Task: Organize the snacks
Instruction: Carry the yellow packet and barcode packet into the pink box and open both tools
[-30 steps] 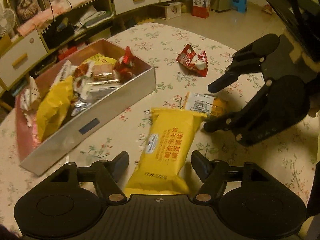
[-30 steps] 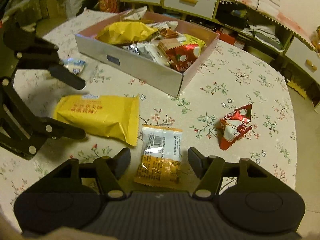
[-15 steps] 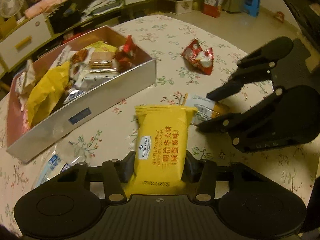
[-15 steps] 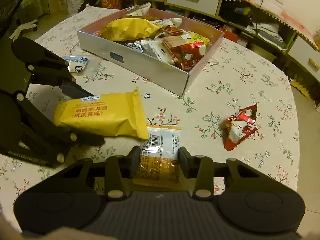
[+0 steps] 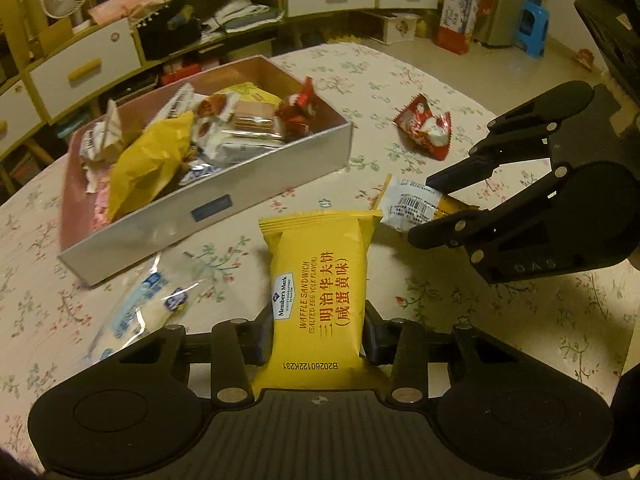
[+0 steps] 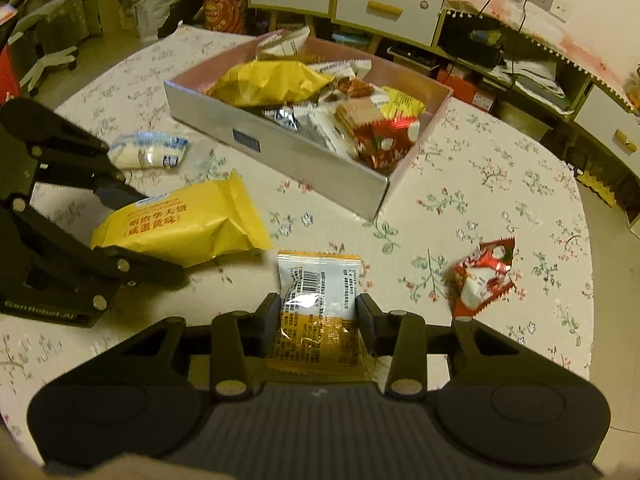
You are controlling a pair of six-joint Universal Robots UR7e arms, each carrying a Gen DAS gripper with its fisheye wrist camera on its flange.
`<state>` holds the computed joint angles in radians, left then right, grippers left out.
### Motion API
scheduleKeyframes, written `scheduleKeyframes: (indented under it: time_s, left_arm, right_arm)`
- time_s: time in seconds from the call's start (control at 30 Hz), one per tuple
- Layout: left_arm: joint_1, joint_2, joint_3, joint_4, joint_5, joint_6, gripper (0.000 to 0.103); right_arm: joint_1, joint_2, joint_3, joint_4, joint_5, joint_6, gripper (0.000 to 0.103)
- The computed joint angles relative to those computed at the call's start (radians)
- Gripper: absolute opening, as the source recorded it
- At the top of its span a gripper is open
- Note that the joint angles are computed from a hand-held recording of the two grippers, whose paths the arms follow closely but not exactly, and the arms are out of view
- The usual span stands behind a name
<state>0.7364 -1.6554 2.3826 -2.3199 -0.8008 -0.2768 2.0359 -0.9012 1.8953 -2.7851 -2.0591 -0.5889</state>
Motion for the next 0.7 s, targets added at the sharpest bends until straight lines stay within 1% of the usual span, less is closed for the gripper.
scheduleKeyframes:
  time_s: [0.33,0.7]
  left_arm:
    - [-0.013,-0.090,-0.005,0.070,0.049,-0.053,0.039]
    - [0.016,-0.132,-0.037,0.075,0.120,-0.067,0.039]
  right_arm:
    - [0.036,0.029,-0.040,-0.021,0.029,0.046,0.038]
    - [0.065,0.079,-0.096,-0.029,0.029,0.105,0.038]
